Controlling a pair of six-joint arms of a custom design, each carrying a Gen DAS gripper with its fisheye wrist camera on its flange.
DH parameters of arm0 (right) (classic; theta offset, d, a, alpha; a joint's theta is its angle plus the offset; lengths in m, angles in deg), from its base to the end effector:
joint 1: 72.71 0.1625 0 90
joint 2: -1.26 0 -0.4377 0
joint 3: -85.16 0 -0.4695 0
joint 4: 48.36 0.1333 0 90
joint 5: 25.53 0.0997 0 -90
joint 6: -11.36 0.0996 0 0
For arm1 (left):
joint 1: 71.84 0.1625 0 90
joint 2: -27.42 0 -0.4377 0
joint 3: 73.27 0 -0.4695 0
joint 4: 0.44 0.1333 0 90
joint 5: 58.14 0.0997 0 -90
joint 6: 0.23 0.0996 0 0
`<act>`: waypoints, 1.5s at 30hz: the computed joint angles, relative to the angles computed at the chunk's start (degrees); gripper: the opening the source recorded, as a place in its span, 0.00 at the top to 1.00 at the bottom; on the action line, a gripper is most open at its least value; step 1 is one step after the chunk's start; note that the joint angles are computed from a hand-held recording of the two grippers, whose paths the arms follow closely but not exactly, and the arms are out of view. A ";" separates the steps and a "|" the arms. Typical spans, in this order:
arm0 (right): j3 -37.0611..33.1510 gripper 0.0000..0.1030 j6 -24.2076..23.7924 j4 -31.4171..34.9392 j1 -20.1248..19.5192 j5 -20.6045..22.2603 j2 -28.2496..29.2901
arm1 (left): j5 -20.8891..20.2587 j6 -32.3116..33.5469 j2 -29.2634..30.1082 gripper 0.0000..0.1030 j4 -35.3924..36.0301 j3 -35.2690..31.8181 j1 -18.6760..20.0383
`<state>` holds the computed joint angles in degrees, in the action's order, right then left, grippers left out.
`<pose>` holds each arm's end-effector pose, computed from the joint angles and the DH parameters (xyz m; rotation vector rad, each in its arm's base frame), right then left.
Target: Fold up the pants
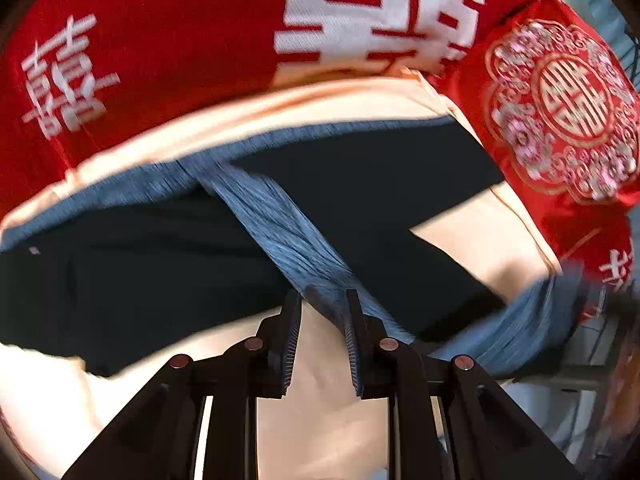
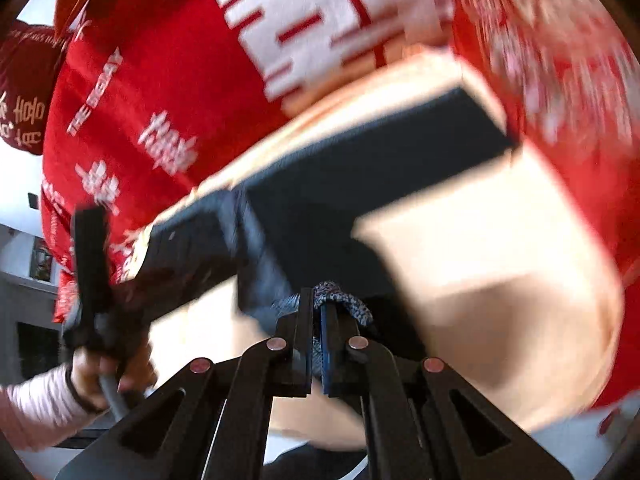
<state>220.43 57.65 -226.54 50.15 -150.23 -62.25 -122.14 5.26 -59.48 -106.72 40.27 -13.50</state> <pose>0.3145 -0.3456 0.0580 -0.4412 -2.6953 0.8465 -0.1251 -0.5400 0.2831 0.8996 2.5022 0.0958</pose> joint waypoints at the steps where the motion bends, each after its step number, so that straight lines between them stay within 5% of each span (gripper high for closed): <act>1: -0.14 0.97 -2.66 0.83 -1.75 -0.17 -1.83 | 1.03 0.11 0.75 0.77 -0.65 -0.50 0.37; 2: -1.22 0.97 -4.68 1.99 -3.39 -0.51 -2.67 | 2.27 -0.20 1.35 0.75 -0.73 -1.18 0.49; 5: -2.23 0.97 -10.69 4.66 -8.76 -0.25 -6.65 | 7.01 -2.81 2.80 0.23 -3.89 -1.16 0.35; 14: -9.30 0.94 -22.36 8.28 -19.34 -5.46 -3.24 | 15.84 -9.33 12.36 0.23 -10.13 -4.32 1.83; 16: -10.81 0.81 -21.65 11.80 -19.80 -8.18 -1.74 | 18.04 -9.77 14.74 0.23 -10.83 -4.77 2.24; 18: -10.75 0.24 -20.80 12.09 -19.61 -8.28 -1.60 | 19.73 -9.72 16.27 0.23 -11.13 -5.03 2.51; 20: -10.18 0.17 -21.19 9.89 -17.52 -11.50 -1.35 | 20.61 -9.42 17.32 0.23 -11.71 -5.17 2.82; 22: -9.59 0.17 -22.38 8.84 -16.14 -11.44 -2.24 | 21.14 -9.67 17.52 0.23 -10.84 -5.52 3.25; 27: -11.11 0.18 -29.46 8.95 -16.96 -1.47 -2.16 | 22.27 -9.58 18.57 0.23 -10.91 -5.84 3.90; 30: -14.97 0.19 -34.57 13.03 -18.41 5.27 1.42 | 22.73 -10.18 17.91 0.23 -10.98 -5.35 3.69; 35: -24.03 0.24 -43.19 20.18 -18.50 7.14 9.58 | 23.05 -12.01 15.21 0.23 -9.57 -4.12 3.74; 37: -27.78 0.25 -44.56 27.05 -19.64 11.24 12.06 | 23.58 -12.35 14.47 0.23 -9.26 -3.92 4.13; 38: -29.89 0.30 -44.68 31.74 -20.24 12.57 13.63 | 23.71 -12.70 14.18 0.23 -8.78 -4.00 4.34; 39: -31.74 0.47 -44.42 35.90 -20.32 11.70 15.08 | 23.81 -13.19 13.92 0.23 -8.12 -4.19 4.57; 41: -33.68 0.62 -44.14 39.89 -19.82 6.77 17.43 | 24.33 -14.48 13.58 0.23 -6.58 -4.80 4.93; 42: -33.38 0.86 -44.64 38.84 -19.81 7.31 17.19 | 24.69 -15.14 13.43 0.23 -5.80 -5.24 5.05; 45: -32.23 0.88 -43.91 34.60 -19.03 7.55 15.70 | 24.93 -14.35 12.66 0.23 -7.30 -5.91 5.19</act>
